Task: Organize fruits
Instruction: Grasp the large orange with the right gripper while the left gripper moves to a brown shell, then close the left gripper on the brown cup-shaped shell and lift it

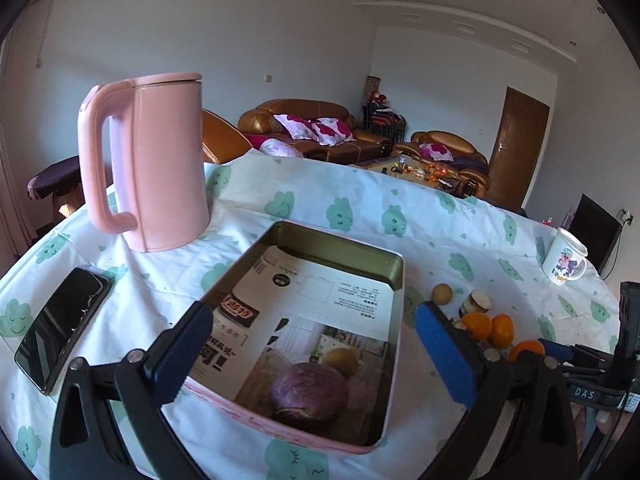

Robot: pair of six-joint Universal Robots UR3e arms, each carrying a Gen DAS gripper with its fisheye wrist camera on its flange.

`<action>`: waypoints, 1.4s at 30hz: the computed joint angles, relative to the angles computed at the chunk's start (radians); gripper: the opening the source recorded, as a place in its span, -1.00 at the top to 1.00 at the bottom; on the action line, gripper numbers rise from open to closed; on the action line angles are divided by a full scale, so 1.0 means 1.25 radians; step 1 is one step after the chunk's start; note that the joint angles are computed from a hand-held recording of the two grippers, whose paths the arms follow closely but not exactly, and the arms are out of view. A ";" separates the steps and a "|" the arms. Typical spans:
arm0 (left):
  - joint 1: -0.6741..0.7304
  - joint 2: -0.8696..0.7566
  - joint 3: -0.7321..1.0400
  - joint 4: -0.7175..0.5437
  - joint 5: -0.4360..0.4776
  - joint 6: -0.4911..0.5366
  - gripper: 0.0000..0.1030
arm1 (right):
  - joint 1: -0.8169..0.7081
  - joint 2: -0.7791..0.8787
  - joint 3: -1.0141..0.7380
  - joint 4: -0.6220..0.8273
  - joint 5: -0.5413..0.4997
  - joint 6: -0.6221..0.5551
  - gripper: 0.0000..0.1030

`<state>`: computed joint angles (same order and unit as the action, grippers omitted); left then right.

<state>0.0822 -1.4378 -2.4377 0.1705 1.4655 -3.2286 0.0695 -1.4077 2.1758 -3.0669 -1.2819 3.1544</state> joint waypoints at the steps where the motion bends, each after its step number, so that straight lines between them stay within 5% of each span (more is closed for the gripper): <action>1: -0.027 -0.013 0.009 0.004 0.017 0.002 -1.00 | -0.003 0.008 -0.006 0.016 0.008 -0.004 -0.17; 4: -0.094 -0.051 0.042 0.002 0.049 0.003 -1.00 | -0.032 0.007 0.005 0.019 0.072 0.001 0.06; 7: -0.145 -0.079 0.065 0.002 0.069 -0.007 -1.00 | -0.047 -0.024 0.046 -0.030 0.079 0.009 0.07; 14: -0.288 -0.179 0.159 -0.031 0.122 -0.023 -1.00 | -0.047 -0.122 0.147 -0.126 -0.083 0.001 0.07; 21: -0.414 -0.306 0.310 -0.102 0.158 -0.031 -0.96 | -0.125 -0.178 0.211 -0.134 -0.078 -0.035 0.07; 29: -0.441 -0.380 0.412 -0.211 0.112 -0.040 -0.40 | -0.149 -0.188 0.218 -0.120 -0.043 -0.043 0.07; 39: -0.465 -0.434 0.495 -0.275 0.139 -0.032 -0.20 | -0.157 -0.189 0.217 -0.106 -0.035 -0.034 0.07; 42: -0.455 -0.427 0.481 -0.274 0.121 -0.039 0.05 | -0.155 -0.185 0.212 -0.099 -0.038 -0.034 0.07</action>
